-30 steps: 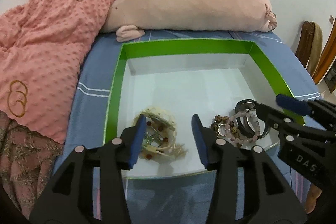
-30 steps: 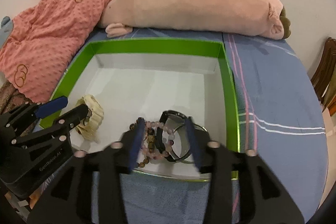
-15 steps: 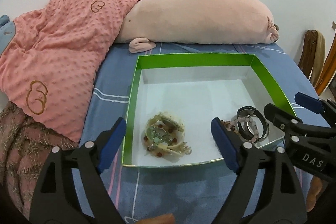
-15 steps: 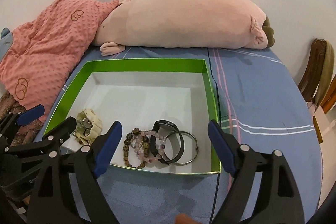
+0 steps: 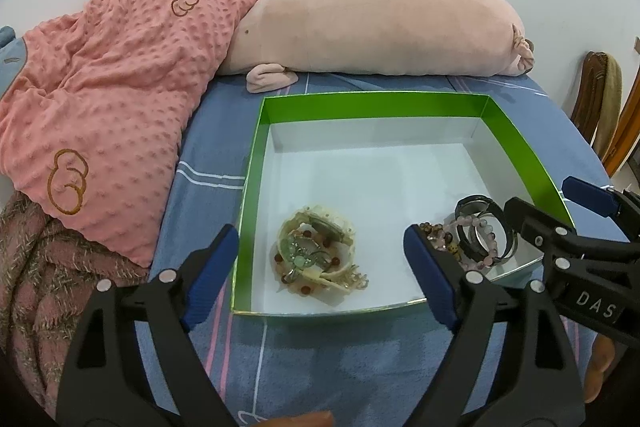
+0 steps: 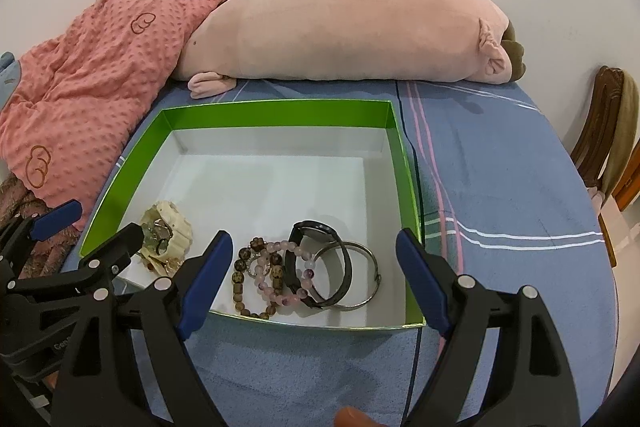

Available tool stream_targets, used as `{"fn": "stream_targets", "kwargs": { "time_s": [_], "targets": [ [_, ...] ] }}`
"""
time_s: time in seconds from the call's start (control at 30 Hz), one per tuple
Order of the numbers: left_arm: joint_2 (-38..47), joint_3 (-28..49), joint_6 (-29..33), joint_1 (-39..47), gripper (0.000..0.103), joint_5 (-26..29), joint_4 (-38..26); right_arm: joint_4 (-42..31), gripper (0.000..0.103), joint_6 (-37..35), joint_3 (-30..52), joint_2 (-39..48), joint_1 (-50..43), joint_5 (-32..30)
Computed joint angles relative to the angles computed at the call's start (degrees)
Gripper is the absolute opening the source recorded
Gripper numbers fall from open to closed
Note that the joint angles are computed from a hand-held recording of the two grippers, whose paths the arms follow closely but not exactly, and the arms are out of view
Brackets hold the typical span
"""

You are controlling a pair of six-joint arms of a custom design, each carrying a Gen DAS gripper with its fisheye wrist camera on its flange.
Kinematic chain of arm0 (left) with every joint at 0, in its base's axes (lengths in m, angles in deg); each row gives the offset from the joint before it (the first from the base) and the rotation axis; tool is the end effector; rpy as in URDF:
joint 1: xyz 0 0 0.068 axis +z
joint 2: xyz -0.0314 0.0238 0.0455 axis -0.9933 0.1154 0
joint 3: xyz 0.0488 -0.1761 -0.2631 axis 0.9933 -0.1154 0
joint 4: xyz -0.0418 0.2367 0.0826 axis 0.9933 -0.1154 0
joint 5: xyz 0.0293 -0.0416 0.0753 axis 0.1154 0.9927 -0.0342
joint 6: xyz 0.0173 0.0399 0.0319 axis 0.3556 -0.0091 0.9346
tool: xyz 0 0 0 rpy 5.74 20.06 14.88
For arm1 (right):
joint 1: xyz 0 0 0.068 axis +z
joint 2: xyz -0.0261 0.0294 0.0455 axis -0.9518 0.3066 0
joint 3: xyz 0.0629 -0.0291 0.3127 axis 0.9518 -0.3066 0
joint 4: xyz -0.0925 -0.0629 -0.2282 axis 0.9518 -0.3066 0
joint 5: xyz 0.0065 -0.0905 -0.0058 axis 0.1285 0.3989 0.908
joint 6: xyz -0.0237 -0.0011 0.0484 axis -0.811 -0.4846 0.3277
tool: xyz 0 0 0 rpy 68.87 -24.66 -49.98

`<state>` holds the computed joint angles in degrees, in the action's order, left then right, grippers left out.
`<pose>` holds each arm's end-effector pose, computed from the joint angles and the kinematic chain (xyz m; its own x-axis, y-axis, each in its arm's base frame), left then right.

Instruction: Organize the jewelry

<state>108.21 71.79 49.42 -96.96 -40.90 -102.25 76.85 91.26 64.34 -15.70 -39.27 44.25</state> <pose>0.1248 -0.0174 0.2033 -0.7101 -0.1545 -0.6870 -0.2461 0.9685 0.0366 0.1785 0.1111 0.2048 -0.7065 -0.2222 -0.6719 -0.3514 0.9343 0.0606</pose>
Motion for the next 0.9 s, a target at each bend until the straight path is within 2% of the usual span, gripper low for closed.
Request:
{"fn": "stream_targets", "kwargs": {
  "time_s": [0.9],
  "targets": [
    [0.3,0.0,0.8,2.1,0.087,1.7,-0.4,0.0,0.084,0.2,0.0,0.5,0.3,0.2]
  ]
}}
